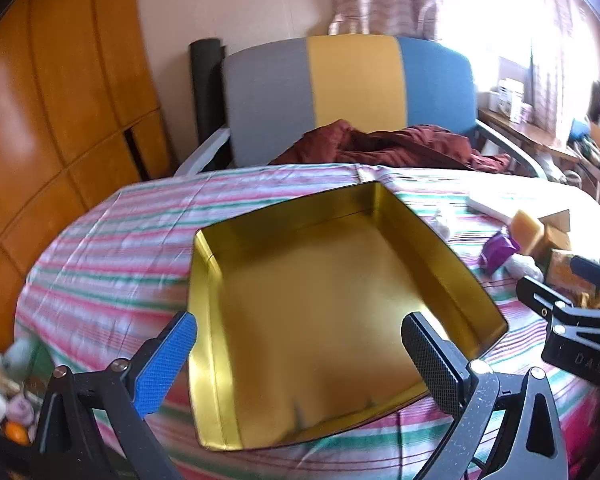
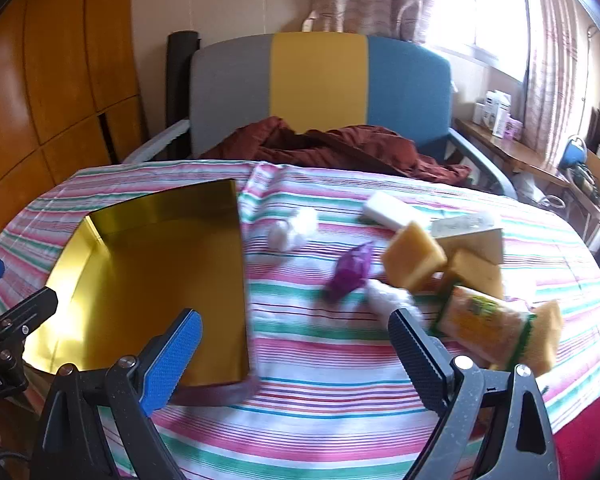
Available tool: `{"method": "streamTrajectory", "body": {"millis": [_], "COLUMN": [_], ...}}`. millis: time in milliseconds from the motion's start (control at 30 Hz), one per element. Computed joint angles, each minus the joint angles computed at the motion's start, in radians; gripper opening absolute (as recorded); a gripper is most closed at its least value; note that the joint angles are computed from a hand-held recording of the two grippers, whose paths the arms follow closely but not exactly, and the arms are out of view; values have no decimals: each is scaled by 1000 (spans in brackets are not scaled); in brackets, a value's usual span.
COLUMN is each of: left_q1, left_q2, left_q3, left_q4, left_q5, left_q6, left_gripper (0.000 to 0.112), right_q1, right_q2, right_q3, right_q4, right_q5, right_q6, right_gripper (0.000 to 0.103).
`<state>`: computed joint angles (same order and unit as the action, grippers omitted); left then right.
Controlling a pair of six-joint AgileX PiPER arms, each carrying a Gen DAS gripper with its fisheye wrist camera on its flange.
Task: Organize objects
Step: 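Move both tools toward the pile of items beside the gold tray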
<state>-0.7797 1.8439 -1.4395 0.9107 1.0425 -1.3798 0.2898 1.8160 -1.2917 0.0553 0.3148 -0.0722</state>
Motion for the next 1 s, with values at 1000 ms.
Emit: {"method": "streamTrajectory", "body": {"millis": [1000], "left_q1": [69], "left_q2": [328], "left_q3": [-555], "left_q4": [-539], "left_q5": [-225], "left_q6": [712], "left_gripper": [103], "right_q1": [-551], "right_q2": [80], "right_q3": [-179], "right_q4": [384], "right_q5": [271], "right_q6": [-237], "right_gripper": [96]}}
